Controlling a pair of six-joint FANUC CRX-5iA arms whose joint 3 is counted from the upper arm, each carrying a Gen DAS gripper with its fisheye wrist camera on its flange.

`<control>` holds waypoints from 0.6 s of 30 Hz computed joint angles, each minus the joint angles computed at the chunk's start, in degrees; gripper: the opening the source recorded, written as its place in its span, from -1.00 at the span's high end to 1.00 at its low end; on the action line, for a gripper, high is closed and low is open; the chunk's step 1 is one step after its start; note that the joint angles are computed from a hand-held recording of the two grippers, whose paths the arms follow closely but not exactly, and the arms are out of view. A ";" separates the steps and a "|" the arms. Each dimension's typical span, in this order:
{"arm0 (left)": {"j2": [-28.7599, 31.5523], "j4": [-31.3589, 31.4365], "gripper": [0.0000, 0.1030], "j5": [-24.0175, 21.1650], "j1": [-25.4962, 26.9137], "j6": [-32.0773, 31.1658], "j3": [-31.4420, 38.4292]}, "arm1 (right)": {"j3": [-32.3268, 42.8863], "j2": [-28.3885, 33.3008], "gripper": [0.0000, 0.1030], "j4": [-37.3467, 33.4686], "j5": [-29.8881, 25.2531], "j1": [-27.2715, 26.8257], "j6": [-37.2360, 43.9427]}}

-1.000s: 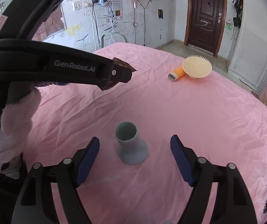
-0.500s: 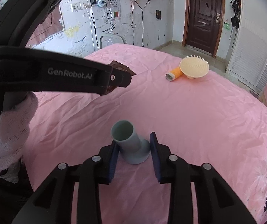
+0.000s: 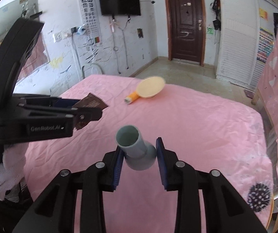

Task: Collect trash
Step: 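Lift both held items and carry them over the orange bin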

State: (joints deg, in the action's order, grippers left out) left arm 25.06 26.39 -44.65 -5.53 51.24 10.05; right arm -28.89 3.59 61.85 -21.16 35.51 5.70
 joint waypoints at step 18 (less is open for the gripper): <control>-0.83 -5.38 0.25 -0.12 -10.15 -0.89 1.44 | -16.62 -15.68 0.57 21.96 0.66 -13.31 -23.50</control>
